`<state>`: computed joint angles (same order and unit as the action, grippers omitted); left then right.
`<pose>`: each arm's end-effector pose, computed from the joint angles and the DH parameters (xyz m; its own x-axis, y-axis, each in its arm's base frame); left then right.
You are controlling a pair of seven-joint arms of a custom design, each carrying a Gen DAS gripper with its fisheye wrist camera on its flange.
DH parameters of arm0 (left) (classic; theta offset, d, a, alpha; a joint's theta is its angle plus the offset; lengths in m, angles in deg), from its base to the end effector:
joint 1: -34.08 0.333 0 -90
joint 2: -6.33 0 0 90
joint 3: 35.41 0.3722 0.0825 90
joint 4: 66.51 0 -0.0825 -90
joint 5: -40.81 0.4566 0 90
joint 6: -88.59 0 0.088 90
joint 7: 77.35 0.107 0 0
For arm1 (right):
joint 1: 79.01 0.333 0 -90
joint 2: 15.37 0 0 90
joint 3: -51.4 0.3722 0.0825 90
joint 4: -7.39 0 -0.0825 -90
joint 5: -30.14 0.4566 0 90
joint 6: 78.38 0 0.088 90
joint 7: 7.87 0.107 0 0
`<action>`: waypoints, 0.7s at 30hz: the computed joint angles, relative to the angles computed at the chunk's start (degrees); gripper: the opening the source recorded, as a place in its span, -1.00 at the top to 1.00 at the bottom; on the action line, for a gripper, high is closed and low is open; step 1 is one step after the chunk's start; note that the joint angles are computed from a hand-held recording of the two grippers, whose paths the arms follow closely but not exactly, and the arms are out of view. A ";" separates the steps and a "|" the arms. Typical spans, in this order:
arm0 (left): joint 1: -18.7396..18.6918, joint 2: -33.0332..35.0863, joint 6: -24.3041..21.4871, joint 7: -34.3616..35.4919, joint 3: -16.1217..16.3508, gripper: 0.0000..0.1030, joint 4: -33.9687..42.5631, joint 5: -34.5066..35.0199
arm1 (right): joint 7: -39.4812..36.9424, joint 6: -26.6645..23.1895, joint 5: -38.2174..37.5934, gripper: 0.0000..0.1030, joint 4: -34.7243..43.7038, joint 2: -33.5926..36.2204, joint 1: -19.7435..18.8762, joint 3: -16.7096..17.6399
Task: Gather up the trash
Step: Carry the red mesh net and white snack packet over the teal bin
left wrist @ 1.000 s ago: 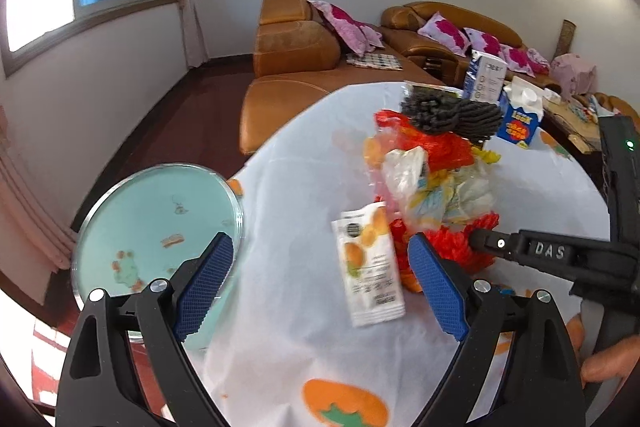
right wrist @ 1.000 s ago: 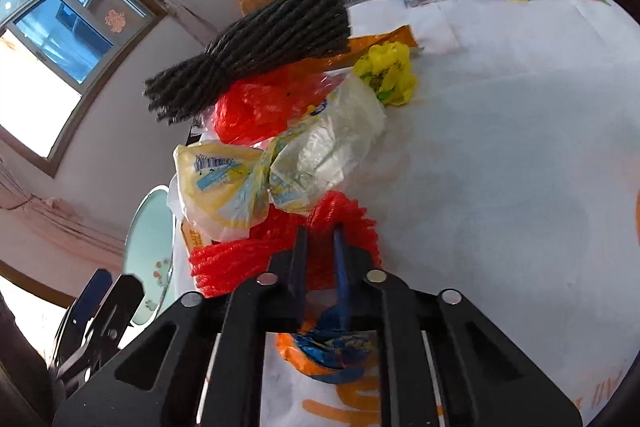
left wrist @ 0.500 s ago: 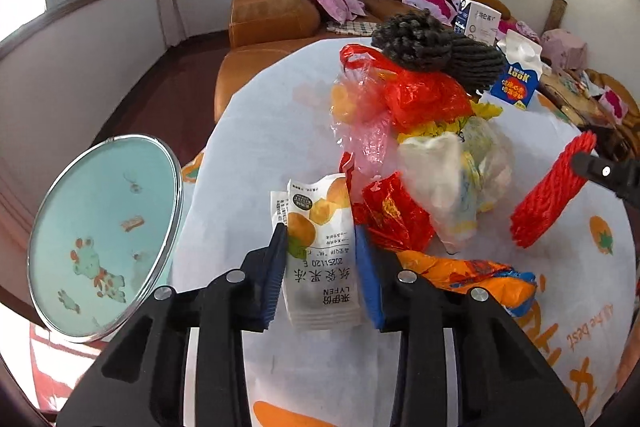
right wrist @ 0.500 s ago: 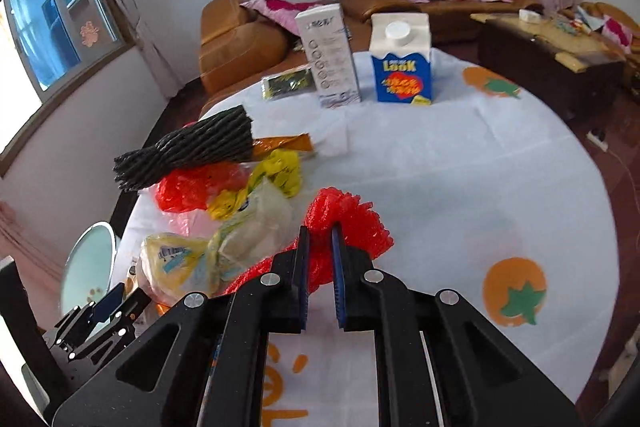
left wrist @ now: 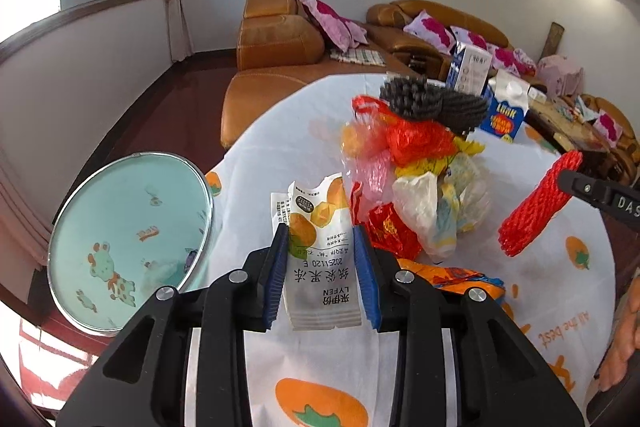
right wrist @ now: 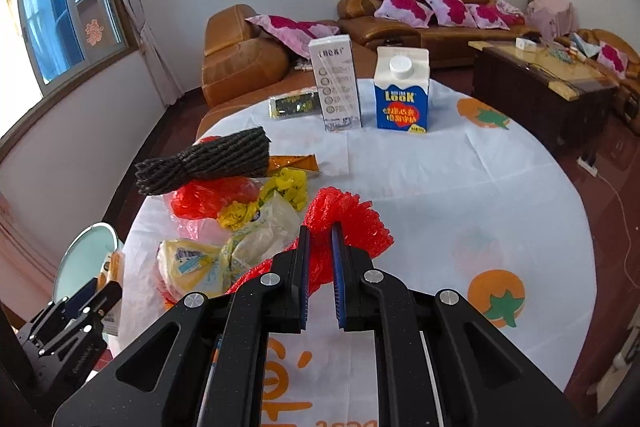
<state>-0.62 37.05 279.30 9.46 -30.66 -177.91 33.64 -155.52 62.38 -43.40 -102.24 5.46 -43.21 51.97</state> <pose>0.6482 -0.3664 0.2975 -0.3872 -0.9188 0.0765 -0.6319 0.2041 -0.7477 0.5764 0.4245 0.3282 -0.4112 -0.8923 -0.1864 -0.5335 0.4014 -0.7445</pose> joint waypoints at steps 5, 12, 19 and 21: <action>2.66 -1.45 2.04 0.54 -2.74 0.37 -1.66 0.37 | -0.81 -1.22 -0.22 0.78 0.61 -0.04 0.54 0.18; 6.32 -2.83 4.12 1.41 -6.47 0.37 -3.51 -0.02 | -1.47 -2.57 -0.55 0.78 1.31 0.02 1.05 0.45; 10.90 -4.13 5.92 1.44 -10.70 0.37 -5.28 1.12 | -2.64 -3.65 -0.59 0.78 2.24 0.27 1.65 0.63; 11.30 -4.39 6.47 1.54 -10.99 0.37 -5.75 1.06 | -2.87 -3.60 -0.79 0.78 2.47 0.26 1.77 0.66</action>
